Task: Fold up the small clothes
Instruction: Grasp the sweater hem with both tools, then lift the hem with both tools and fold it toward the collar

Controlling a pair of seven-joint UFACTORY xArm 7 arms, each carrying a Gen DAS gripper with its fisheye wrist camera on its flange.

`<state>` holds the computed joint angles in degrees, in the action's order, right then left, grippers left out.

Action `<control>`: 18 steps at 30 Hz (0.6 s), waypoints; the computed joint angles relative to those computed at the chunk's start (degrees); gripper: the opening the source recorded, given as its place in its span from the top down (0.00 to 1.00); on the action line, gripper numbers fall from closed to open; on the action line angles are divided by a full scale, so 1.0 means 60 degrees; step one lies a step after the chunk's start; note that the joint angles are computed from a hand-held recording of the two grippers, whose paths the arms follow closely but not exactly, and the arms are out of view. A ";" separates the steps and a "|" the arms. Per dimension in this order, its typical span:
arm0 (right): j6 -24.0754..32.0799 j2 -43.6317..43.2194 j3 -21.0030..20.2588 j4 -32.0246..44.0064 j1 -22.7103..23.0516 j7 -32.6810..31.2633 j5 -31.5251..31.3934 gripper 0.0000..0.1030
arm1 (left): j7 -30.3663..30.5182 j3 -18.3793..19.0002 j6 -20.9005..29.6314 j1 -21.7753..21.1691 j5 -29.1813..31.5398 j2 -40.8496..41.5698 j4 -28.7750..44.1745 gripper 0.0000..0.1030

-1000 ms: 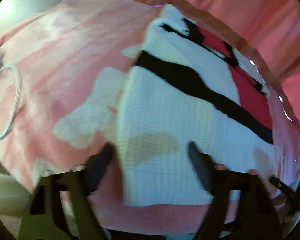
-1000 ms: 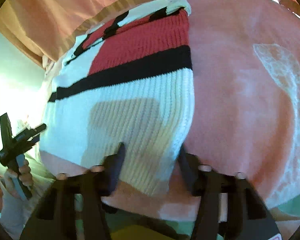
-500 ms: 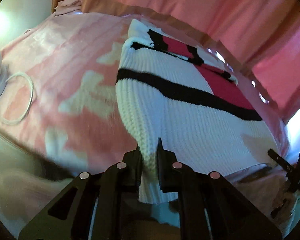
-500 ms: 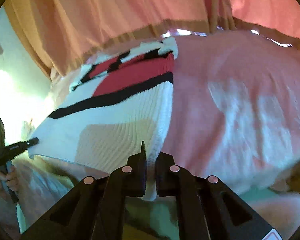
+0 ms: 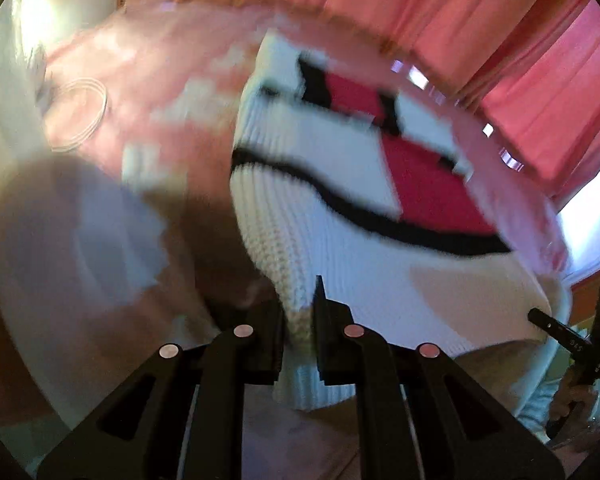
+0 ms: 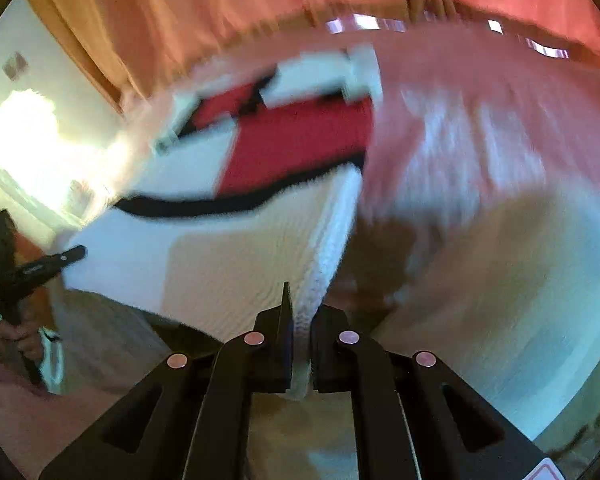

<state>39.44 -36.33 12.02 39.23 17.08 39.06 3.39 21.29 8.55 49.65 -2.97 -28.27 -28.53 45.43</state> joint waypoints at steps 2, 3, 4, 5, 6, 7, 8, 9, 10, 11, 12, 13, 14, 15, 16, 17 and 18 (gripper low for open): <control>-0.0553 0.0452 -0.0135 0.0710 -0.0399 -0.0401 -0.0532 0.95 | 0.0559 0.0190 -0.0454 -0.0400 -0.0686 0.0635 0.0967 0.89; -0.0900 0.0752 -0.0288 0.1005 -0.0554 -0.0671 -0.0690 0.95 | 0.0757 0.0161 -0.0783 -0.0520 -0.0912 0.1092 0.1547 0.89; -0.1300 0.1136 -0.0454 0.1323 -0.0721 -0.0909 -0.0794 0.95 | 0.0954 0.0144 -0.1016 -0.0632 -0.1199 0.1544 0.2070 0.89; -0.1771 0.1791 -0.0589 0.1871 -0.1003 -0.1107 -0.0979 0.95 | 0.1108 0.0127 -0.1097 -0.0728 -0.1502 0.2243 0.2871 0.89; -0.2020 0.2372 -0.0688 0.2363 -0.1183 -0.1284 -0.1088 0.95 | 0.1109 0.0016 -0.1236 -0.0703 -0.1679 0.2963 0.3654 0.89; -0.2236 0.3005 -0.0754 0.2903 -0.1379 -0.1358 -0.1197 0.95 | 0.1060 -0.0156 -0.1381 -0.0658 -0.1691 0.3613 0.4374 0.89; -0.2427 0.3761 -0.0909 0.3554 -0.1474 -0.1522 -0.1146 0.95 | 0.0816 -0.0402 -0.1718 -0.0607 -0.1427 0.4403 0.5200 0.89; -0.2456 0.4549 -0.0985 0.4272 -0.1563 -0.1467 -0.1287 0.95 | 0.0481 -0.0634 -0.2008 -0.0578 -0.0947 0.5114 0.5919 0.89; -0.2423 0.5533 -0.0984 0.5157 -0.1789 -0.1296 -0.1584 0.95 | 0.0084 -0.0792 -0.2181 -0.0567 -0.0399 0.5826 0.6646 0.89; -0.2292 0.6123 -0.1119 0.5715 -0.1798 -0.1417 -0.1481 0.95 | -0.0580 -0.0884 -0.2244 -0.0628 0.0369 0.6799 0.7646 0.89; -0.2154 0.6755 -0.1255 0.6306 -0.1822 -0.1442 -0.1333 0.95 | -0.1043 -0.0678 -0.1907 -0.0829 0.0806 0.7644 0.8634 0.89; -0.1999 0.7382 -0.1348 0.6889 -0.1856 -0.1587 -0.1057 0.95 | -0.1571 -0.0826 -0.1692 -0.0751 0.1330 0.8535 0.9633 0.89; -0.1687 0.8219 -0.1436 0.7705 -0.1906 -0.1689 -0.0821 0.95 | -0.2000 -0.0864 -0.1377 -0.0736 0.1740 0.9384 1.0633 0.89; -0.1512 0.8795 -0.1460 0.8242 -0.2007 -0.1857 -0.0494 0.95 | -0.2426 -0.0884 -0.1103 -0.0724 0.2039 1.0241 1.1632 0.89; -0.1260 0.9360 -0.1443 0.8821 -0.2113 -0.2028 -0.0172 0.95 | -0.2728 -0.1035 -0.0834 -0.0619 0.2366 1.1094 1.2631 0.89; -0.0986 0.9997 -0.1503 0.9458 -0.2172 -0.2045 -0.0016 0.95 | -0.2962 -0.0982 -0.0373 -0.0604 0.2518 1.1814 1.3631 0.89; -0.0768 1.0476 -0.1459 0.9944 -0.2309 -0.2215 0.0233 0.95 | -0.3168 -0.1033 0.0064 -0.0539 0.2718 1.2552 1.4630 0.88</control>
<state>34.84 26.52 3.27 98.90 3.23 25.77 4.79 2.29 2.35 50.04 -6.21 -11.96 46.79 133.21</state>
